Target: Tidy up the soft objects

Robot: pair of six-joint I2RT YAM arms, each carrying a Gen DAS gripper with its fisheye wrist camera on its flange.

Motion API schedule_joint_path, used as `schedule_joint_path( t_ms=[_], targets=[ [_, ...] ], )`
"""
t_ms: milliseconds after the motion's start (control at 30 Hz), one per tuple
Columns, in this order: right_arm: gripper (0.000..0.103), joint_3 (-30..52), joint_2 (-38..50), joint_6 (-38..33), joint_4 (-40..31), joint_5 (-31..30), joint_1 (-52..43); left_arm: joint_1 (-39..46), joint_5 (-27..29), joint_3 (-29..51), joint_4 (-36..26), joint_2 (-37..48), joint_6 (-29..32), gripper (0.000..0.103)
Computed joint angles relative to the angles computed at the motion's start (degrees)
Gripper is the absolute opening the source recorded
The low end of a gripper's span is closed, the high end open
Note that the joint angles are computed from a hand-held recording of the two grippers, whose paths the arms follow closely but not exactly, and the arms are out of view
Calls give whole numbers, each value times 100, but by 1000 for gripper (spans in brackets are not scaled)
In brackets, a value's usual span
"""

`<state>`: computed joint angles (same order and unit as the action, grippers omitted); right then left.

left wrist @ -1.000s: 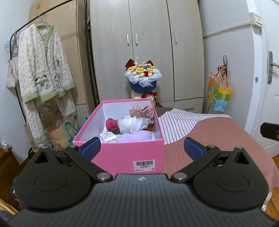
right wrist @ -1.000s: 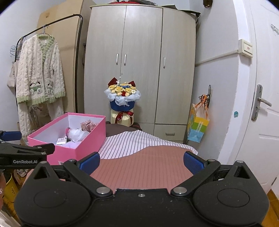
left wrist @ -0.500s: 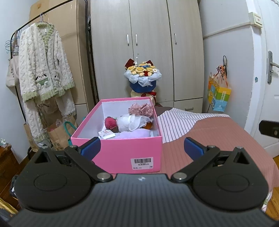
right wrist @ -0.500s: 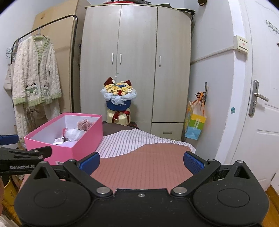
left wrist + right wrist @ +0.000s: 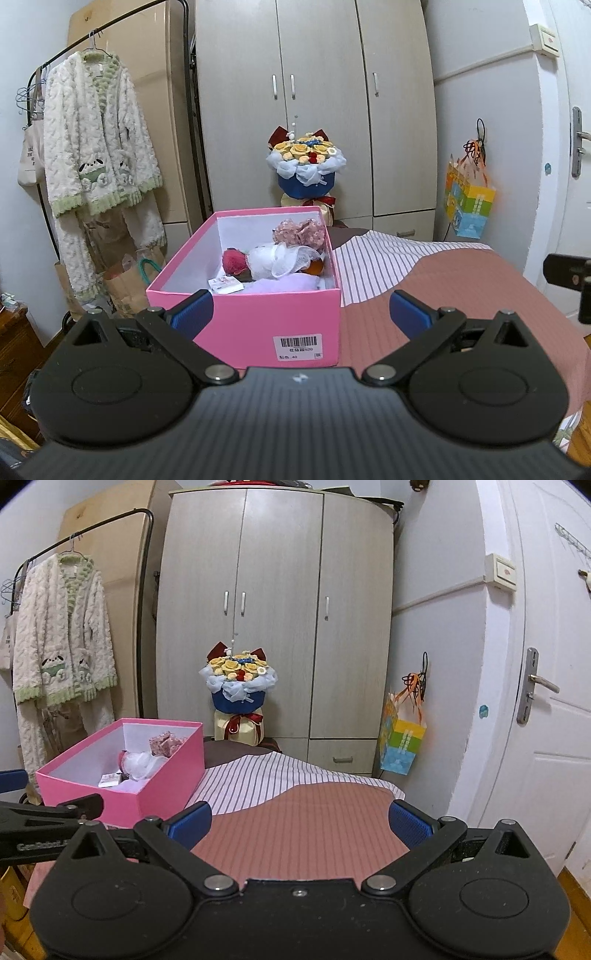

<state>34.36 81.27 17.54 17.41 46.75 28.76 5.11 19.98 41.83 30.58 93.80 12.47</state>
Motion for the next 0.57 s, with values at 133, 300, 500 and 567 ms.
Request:
schedule_joint_path(
  t_ms=[133,300,500,567],
  targets=[
    [103,9,74,94,-7,111,-79,-24,-71,-111,193,-47,51,103],
    [103,0,74,163,-60,106,-136,-20,-32,-98,82,-99,32,103],
    [103,-55,27,194,-62,58,-165,-51,-98,-178,213,-130,-21,103],
    [103,-69,19,202,-58,37,-181,-70,-137,-188,214,-145,-24,103]
  ],
)
